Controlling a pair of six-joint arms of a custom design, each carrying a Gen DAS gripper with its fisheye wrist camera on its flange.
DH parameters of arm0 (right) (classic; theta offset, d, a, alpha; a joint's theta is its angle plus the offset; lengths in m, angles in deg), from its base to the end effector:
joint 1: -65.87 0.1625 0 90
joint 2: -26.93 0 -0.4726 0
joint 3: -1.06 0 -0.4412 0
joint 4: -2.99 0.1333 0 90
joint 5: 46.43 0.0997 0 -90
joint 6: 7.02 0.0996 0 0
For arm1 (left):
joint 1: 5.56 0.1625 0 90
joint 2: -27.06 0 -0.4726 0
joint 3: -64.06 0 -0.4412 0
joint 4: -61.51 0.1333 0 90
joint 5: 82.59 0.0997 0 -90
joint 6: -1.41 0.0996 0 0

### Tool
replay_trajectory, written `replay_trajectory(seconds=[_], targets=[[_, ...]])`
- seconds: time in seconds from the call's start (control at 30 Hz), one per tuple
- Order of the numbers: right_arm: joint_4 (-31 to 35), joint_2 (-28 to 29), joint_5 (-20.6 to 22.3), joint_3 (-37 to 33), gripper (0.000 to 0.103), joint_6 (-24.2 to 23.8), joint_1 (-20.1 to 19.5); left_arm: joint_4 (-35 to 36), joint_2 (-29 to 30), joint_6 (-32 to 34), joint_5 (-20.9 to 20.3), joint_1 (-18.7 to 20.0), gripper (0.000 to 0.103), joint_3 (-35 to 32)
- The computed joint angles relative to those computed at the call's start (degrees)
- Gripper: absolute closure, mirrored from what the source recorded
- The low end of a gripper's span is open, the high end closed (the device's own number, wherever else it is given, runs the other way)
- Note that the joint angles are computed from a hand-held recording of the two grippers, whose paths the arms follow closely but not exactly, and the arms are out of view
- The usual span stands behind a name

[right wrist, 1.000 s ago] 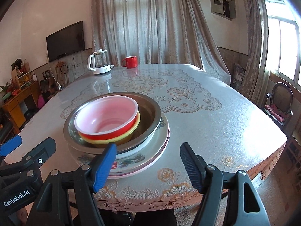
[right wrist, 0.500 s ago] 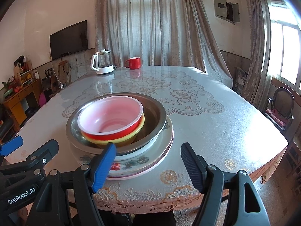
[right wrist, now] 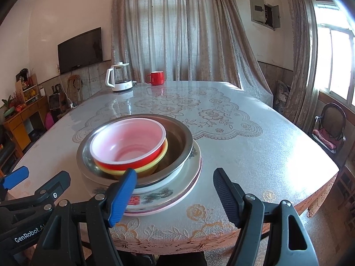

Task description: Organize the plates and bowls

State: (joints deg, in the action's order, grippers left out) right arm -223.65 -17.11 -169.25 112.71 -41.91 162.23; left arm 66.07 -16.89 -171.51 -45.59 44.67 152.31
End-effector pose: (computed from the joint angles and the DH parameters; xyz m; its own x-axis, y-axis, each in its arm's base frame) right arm 0.1477 -0.6090 0.1462 -0.7084 0.1328 0.6932 -0.5423 0.5262 -0.6550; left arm -0.2333 -0.6130 0.0716 -0.7332 0.0526 -0.6780 0.5765 0.5768 -0.5788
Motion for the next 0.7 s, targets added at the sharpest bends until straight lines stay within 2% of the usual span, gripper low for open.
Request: replay_trajectory(seconds=[0.7], targets=[[-0.26, -0.38, -0.34, 0.14, 0.03, 0.69, 0.19, -0.79, -0.35, 1.01, -0.14, -0.42, 0.0, 0.16]])
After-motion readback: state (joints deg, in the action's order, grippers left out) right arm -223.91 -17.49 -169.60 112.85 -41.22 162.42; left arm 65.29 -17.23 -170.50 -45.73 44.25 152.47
